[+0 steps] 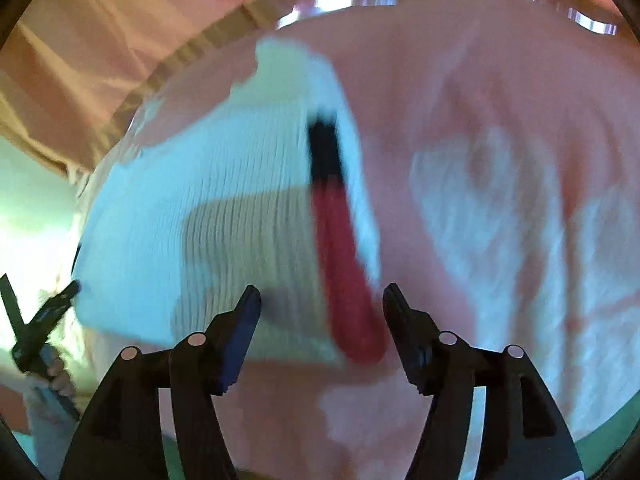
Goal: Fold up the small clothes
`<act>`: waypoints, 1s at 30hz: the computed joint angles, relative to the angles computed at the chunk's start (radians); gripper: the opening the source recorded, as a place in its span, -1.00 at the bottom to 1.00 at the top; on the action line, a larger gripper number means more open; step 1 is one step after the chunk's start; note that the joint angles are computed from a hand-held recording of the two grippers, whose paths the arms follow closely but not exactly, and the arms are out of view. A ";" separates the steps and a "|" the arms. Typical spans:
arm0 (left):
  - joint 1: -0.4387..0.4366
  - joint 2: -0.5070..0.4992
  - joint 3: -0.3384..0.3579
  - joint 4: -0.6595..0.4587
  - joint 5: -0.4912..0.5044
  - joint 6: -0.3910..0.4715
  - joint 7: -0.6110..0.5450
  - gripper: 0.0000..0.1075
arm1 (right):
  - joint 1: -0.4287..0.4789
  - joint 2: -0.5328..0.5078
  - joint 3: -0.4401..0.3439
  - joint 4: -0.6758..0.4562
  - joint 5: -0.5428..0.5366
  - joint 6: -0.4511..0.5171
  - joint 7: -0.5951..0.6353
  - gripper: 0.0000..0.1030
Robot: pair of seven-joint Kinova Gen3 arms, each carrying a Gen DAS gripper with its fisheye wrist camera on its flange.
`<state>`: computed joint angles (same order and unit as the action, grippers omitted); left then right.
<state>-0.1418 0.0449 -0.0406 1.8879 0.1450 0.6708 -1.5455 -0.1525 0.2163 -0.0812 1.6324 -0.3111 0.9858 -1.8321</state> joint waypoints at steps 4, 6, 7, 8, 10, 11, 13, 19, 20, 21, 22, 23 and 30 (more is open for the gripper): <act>-0.104 0.041 0.054 -0.013 0.147 0.097 -0.103 -0.59 | -0.084 -0.002 0.036 0.006 0.054 -0.020 -0.007 -0.70; -0.077 0.031 0.006 -0.016 0.198 0.100 -0.174 -0.82 | -0.050 -0.021 0.003 0.008 0.055 -0.047 -0.015 -0.73; -0.039 0.011 -0.040 -0.017 0.206 0.100 -0.189 -0.84 | -0.032 -0.045 -0.013 0.011 0.065 -0.065 -0.022 -0.75; -0.004 -0.009 -0.078 -0.013 0.197 0.097 -0.189 -0.84 | -0.033 -0.084 -0.013 0.017 0.090 -0.085 -0.029 -0.76; 0.016 -0.030 -0.113 -0.005 0.178 0.113 -0.176 -0.85 | -0.042 -0.136 0.005 0.027 0.143 -0.080 -0.054 -0.77; 0.014 -0.031 -0.128 0.007 0.173 0.128 -0.167 -0.84 | -0.026 -0.138 0.002 0.037 0.146 -0.058 -0.058 -0.77; 0.002 -0.001 -0.118 0.023 0.130 0.158 -0.104 -0.84 | 0.000 -0.090 -0.013 0.034 0.142 0.009 -0.073 -0.77; 0.102 -0.049 -0.059 0.045 -0.106 0.098 0.043 -0.76 | -0.123 -0.076 0.004 -0.013 0.295 0.084 -0.140 -0.59; 0.117 -0.077 -0.053 0.048 -0.126 0.084 0.068 -0.74 | -0.113 -0.087 -0.014 -0.022 0.307 0.081 -0.153 -0.59; 0.137 -0.105 -0.056 0.048 -0.130 0.066 0.077 -0.67 | -0.120 -0.107 -0.016 -0.031 0.334 0.068 -0.166 -0.56; 0.141 -0.120 -0.045 0.029 -0.139 0.060 0.086 -0.57 | -0.142 -0.114 -0.005 -0.054 0.364 0.065 -0.178 -0.40; 0.142 -0.128 -0.034 0.014 -0.144 0.051 0.092 -0.32 | -0.147 -0.110 -0.007 -0.082 0.378 0.069 -0.176 -0.26; 0.112 0.093 0.095 -0.255 -0.236 0.023 0.159 0.31 | -0.128 0.130 -0.002 -0.353 0.343 0.062 -0.037 0.07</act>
